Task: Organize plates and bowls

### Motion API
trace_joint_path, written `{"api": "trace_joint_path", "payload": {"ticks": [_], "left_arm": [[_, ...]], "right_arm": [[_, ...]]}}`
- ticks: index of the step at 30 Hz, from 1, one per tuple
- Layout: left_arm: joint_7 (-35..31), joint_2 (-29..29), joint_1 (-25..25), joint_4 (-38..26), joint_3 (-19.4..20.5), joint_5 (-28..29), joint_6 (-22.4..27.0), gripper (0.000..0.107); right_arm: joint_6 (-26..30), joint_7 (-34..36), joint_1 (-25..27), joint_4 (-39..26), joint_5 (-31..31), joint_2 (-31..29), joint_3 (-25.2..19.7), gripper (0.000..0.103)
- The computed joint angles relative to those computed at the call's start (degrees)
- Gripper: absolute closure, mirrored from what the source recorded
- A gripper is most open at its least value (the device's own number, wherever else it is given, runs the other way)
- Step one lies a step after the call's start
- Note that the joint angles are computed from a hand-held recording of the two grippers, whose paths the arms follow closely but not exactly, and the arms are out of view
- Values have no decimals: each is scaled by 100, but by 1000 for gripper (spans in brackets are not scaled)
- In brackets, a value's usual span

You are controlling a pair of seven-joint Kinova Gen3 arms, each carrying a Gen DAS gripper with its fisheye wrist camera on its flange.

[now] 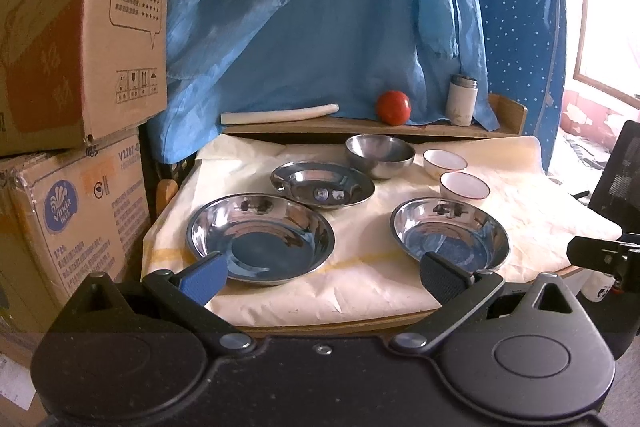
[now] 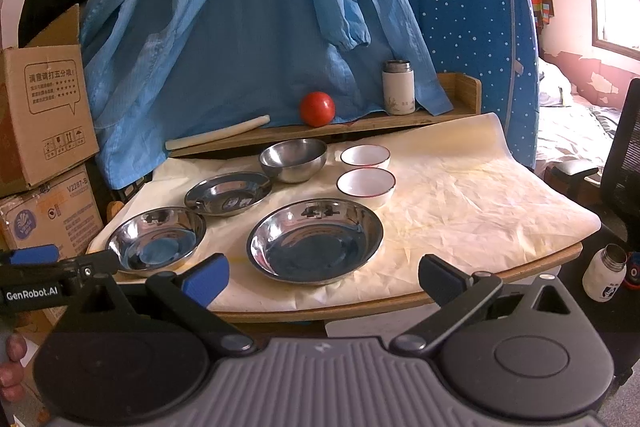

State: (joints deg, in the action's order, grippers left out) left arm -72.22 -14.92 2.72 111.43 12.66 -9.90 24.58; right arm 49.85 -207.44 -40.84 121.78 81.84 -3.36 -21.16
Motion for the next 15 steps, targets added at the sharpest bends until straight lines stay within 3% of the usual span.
{"api": "trace_joint_path", "payload": {"ticks": [9,15], "left_arm": [[-127,78,42,-15,-208,216,-116,5],[120,320,-63,-343,-253,236,292,5]], "right_arm": [[-116,132,14,-245,91,200,108,0],[-453,208,94,-425,245,354,264,0]]}}
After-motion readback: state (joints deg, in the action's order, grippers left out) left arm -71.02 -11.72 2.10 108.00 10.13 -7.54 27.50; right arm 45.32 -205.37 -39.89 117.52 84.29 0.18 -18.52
